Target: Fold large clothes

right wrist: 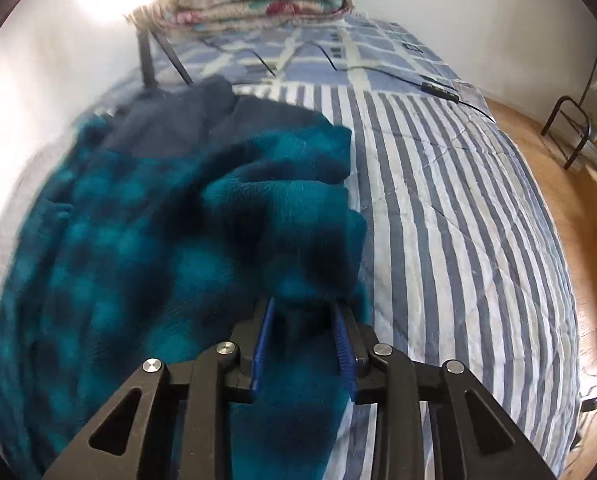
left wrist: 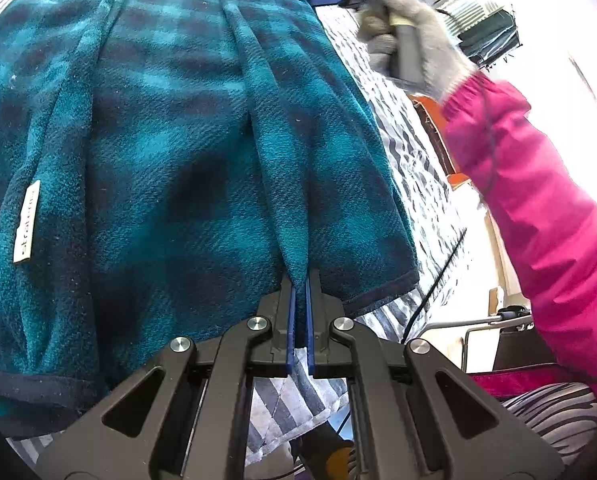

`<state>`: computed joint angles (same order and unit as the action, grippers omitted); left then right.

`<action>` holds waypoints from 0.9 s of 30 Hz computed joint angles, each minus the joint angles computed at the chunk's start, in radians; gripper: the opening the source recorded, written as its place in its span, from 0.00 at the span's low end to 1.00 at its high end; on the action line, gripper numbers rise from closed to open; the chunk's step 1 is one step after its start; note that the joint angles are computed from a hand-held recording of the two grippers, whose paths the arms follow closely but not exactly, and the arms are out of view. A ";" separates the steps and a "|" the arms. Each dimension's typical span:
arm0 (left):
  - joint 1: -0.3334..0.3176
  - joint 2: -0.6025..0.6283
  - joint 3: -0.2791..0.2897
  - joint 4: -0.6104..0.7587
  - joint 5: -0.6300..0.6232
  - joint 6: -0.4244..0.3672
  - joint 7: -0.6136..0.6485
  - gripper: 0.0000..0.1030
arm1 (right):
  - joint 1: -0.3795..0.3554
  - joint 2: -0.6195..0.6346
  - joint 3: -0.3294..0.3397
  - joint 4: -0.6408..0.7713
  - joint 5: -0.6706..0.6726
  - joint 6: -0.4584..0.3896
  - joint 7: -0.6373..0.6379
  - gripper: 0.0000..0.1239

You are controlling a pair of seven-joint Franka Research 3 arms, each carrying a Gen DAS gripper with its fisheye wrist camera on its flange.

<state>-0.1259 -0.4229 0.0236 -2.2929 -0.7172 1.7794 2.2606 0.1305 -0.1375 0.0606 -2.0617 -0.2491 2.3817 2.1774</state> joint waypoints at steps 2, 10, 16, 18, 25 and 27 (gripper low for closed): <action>0.002 0.000 0.007 0.001 -0.005 -0.005 0.004 0.01 | 0.007 -0.080 0.005 -0.050 0.008 0.013 -0.002 0.25; 0.023 0.031 0.022 0.047 -0.045 -0.046 -0.022 0.31 | 0.085 -0.570 0.055 -0.380 0.319 0.025 -0.084 0.37; 0.034 0.056 0.004 0.068 -0.061 -0.025 -0.046 0.31 | 0.163 -0.836 0.145 -0.576 0.497 -0.040 0.023 0.37; 0.032 0.057 -0.007 0.062 -0.059 -0.008 -0.054 0.31 | 0.197 -0.900 0.167 -0.630 0.549 -0.043 0.070 0.37; 0.018 0.063 -0.023 0.033 -0.037 0.030 -0.075 0.15 | 0.287 -0.978 0.191 -0.755 0.670 0.014 0.183 0.34; 0.017 0.067 -0.019 0.030 -0.041 0.027 -0.069 0.07 | 0.307 -0.967 0.193 -0.773 0.685 0.034 0.197 0.34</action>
<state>-0.1092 -0.3555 0.0049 -2.2629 -0.7586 1.8062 2.1912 0.4374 -1.1049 0.2534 -2.8351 0.4355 2.4157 2.3743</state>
